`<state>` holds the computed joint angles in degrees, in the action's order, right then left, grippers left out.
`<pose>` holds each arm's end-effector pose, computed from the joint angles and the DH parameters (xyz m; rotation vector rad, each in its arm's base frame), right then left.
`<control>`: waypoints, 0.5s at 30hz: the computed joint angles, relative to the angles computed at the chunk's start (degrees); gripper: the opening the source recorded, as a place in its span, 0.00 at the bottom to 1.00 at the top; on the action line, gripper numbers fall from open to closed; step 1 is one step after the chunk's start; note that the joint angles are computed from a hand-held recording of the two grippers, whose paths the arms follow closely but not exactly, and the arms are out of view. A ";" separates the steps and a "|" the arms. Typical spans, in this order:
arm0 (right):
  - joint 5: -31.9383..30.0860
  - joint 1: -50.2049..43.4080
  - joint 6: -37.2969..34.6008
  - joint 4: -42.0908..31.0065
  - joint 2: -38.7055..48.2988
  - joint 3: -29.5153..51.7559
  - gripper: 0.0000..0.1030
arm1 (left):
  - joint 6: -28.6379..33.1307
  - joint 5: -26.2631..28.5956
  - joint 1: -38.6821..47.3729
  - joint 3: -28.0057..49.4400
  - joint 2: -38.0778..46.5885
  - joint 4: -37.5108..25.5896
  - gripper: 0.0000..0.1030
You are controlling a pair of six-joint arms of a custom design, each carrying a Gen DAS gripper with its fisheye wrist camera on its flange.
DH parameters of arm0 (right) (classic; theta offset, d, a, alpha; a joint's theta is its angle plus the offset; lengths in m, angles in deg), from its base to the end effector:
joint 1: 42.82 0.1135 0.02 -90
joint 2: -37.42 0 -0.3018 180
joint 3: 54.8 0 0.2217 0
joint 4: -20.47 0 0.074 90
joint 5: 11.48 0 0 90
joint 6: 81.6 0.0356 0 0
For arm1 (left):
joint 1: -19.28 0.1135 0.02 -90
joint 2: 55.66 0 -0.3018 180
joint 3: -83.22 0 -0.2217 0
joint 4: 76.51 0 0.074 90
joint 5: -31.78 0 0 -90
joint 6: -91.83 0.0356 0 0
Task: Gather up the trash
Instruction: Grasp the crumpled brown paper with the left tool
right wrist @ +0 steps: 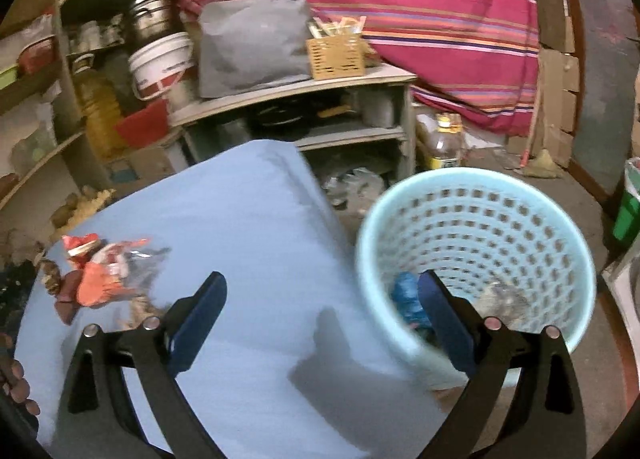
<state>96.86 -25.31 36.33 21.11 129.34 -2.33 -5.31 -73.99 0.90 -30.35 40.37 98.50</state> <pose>0.2754 0.0752 0.2067 0.3696 2.1779 0.0795 0.3196 -0.0960 0.2427 0.0548 2.1484 0.0409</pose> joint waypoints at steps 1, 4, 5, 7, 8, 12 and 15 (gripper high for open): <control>0.59 1.59 0.46 -0.39 0.91 0.93 0.92 | 0.60 1.82 1.74 0.23 0.10 -0.48 0.95; 3.13 6.26 0.99 -4.09 3.80 4.92 0.92 | 2.35 5.04 6.05 0.18 0.67 -0.10 0.95; 4.19 7.49 0.92 -5.42 4.72 6.21 0.92 | 2.75 6.26 7.52 0.73 1.33 -0.39 0.95; 7.35 10.54 0.14 -7.57 7.11 8.97 0.92 | 3.09 8.78 10.41 2.00 3.10 -1.02 0.95; 7.93 11.29 -0.33 -7.60 7.75 9.53 0.92 | 3.02 9.55 11.59 2.42 3.90 -1.03 0.95; 7.66 13.60 -0.68 -8.43 11.12 12.95 0.91 | 3.21 12.06 15.64 5.38 8.34 -0.73 0.95; 7.79 14.53 -0.47 -9.70 13.19 15.60 0.92 | 3.75 14.37 17.00 8.22 11.20 -1.93 0.95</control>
<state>104.65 -10.78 35.85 11.41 142.53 13.26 -1.56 -59.62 17.90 -22.13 51.57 96.57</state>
